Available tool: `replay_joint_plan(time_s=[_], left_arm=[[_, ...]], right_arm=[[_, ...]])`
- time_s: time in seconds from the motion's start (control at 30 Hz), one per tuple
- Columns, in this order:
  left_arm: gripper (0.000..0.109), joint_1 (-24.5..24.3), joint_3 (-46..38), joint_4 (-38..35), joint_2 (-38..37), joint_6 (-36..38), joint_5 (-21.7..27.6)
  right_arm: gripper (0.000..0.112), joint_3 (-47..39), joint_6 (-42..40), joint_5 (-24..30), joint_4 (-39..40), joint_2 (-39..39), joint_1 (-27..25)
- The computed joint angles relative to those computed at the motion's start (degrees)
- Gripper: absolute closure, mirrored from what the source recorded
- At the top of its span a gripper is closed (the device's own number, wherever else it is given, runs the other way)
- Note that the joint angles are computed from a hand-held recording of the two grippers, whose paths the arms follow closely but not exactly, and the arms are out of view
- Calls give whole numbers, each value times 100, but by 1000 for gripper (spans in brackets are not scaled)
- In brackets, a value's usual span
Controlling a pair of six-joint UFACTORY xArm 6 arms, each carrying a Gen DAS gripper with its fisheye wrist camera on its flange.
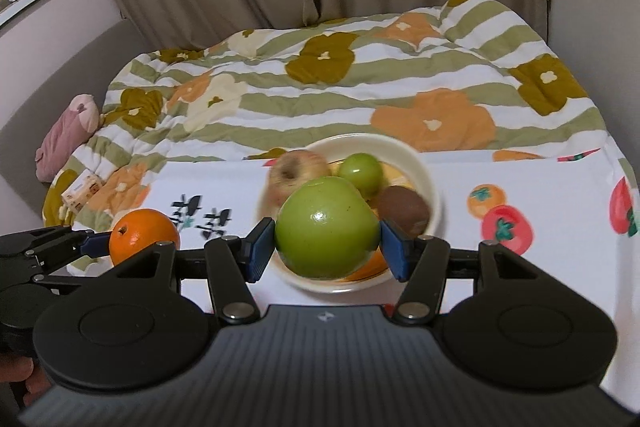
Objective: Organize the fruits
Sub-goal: 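Carry the small orange and green apple over the cream bowl with both grippers, then release the small orange into the bowl with the left gripper while the right releases the apple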
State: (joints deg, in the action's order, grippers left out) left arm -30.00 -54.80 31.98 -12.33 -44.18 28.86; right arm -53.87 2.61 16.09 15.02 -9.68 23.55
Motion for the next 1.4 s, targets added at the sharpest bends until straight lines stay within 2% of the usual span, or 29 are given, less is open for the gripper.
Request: replay_joint_plan(time_s=[0.2, 0.5, 0.83, 1.03, 1.1, 1.13, 1.17, 1.4], left_arm=[[45, -76, -616, 184, 831, -228, 52], [45, -137, -1393, 348, 1806, -481, 290], [45, -179, -1808, 447, 2235, -557, 484], [43, -136, -1828, 88, 2259, -352, 573], [25, -133, -1678, 365, 2118, -542, 419], [10, -155, -1632, 608, 2044, -700, 424], [6, -181, -1569, 889, 1946, -889, 455], [6, -171, -1200, 907, 1442, -1061, 543]], right_arm=[[41, -392, -1332, 149, 1090, 462, -308], [41, -886, -2670, 455, 2111, 1048, -522], [41, -1166, -3209, 533, 2498, 1316, -574], [41, -1267, -3267, 560, 2554, 1369, -584], [41, -1308, -3254, 566, 2554, 1383, -568], [41, -1321, -3249, 569, 2558, 1383, -560], [41, -1340, -3240, 573, 2560, 1389, -551], [41, -1548, -3208, 556, 2501, 1514, -444]])
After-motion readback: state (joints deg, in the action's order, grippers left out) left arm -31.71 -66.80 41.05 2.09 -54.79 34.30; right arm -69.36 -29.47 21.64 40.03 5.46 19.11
